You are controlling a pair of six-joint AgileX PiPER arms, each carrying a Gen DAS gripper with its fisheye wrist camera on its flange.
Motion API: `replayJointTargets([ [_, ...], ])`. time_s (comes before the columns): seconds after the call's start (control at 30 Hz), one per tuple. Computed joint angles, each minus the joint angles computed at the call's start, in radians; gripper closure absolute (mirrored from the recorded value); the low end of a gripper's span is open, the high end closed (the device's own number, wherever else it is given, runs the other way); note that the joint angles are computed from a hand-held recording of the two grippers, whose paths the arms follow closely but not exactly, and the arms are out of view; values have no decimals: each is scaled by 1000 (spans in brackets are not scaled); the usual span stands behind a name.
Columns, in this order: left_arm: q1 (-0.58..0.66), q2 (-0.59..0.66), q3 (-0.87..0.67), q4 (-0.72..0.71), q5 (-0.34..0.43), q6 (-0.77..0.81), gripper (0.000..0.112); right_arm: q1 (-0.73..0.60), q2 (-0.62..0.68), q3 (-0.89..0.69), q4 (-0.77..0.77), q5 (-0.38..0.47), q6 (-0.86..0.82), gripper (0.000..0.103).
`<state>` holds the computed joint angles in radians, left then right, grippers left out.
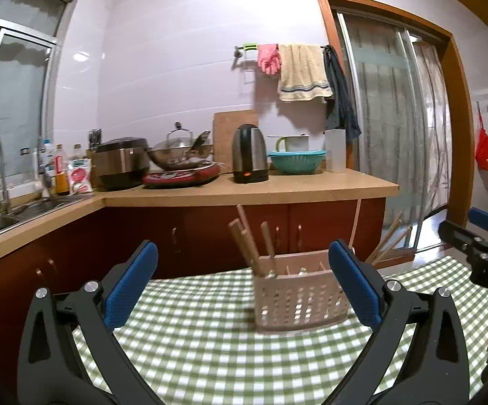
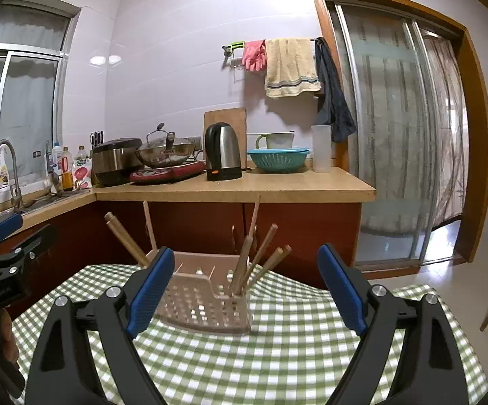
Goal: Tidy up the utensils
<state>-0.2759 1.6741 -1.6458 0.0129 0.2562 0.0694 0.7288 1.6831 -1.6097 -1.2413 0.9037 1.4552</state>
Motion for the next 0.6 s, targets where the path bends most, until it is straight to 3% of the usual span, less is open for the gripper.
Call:
replayJointTargets([
  [0.23, 4, -140, 163, 127, 22, -119, 14, 96, -55, 60, 13, 108, 12, 18],
  [0.6, 53, -303, 287, 26, 48, -58, 14, 236, -111, 97, -35, 264, 43, 18],
])
